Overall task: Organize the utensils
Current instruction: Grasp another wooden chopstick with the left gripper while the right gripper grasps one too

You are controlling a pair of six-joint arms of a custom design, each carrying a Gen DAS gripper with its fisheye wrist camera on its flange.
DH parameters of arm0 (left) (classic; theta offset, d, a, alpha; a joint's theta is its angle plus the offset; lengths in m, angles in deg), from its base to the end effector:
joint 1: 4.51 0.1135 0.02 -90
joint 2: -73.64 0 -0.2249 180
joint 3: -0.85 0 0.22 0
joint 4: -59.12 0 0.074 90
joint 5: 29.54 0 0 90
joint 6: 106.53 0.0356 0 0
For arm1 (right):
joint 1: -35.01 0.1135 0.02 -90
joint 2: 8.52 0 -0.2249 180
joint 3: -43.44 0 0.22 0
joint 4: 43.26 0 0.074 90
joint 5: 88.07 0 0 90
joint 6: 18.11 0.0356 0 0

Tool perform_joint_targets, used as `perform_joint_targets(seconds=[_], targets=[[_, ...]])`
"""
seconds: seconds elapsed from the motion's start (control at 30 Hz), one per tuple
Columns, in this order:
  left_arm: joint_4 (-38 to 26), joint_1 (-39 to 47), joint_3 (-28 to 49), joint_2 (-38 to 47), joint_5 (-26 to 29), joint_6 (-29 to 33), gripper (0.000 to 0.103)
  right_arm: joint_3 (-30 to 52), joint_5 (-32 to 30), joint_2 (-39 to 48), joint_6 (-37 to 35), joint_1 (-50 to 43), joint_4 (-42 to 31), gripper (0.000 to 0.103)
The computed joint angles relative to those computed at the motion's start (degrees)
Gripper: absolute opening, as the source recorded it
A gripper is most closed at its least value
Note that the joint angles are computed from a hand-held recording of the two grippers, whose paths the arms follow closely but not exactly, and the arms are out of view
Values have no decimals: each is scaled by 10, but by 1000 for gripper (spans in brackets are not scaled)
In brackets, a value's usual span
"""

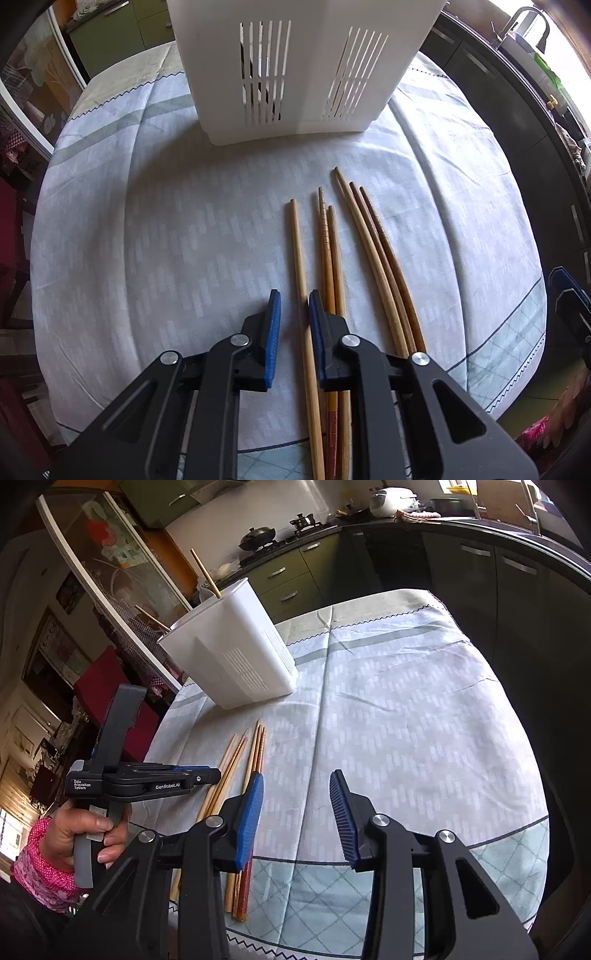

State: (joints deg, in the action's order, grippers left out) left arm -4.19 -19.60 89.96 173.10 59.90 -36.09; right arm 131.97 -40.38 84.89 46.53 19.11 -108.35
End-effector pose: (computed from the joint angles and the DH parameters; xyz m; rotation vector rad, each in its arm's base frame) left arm 0.2938 -0.0789 0.1906 -0.1137 2.8622 -0.1091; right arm 0.2825 -0.0556 0.2250 -0.3713 2.4439 0.7397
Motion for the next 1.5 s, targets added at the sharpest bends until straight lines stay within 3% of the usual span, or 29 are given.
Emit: perform_joint_targets(seconds=[0.27, 0.43, 0.63, 1.1, 1.3, 1.5], targets=[[0, -18, 8, 9, -21, 8, 7, 29, 78, 25, 11, 100, 6, 38], [9, 9, -17, -12, -10, 21, 7, 125, 145, 134, 27, 191, -24, 38], [6, 49, -46, -43, -3, 48, 7, 182, 210, 204, 55, 247, -22, 38], [16, 93, -84, -81, -5, 99, 8, 180, 293, 215, 89, 307, 7, 30], [15, 64, -77, -70, -23, 76, 8, 185, 332, 224, 105, 353, 11, 21], [4, 59, -68, -68, -29, 74, 8, 208, 366, 244, 120, 387, 11, 19]])
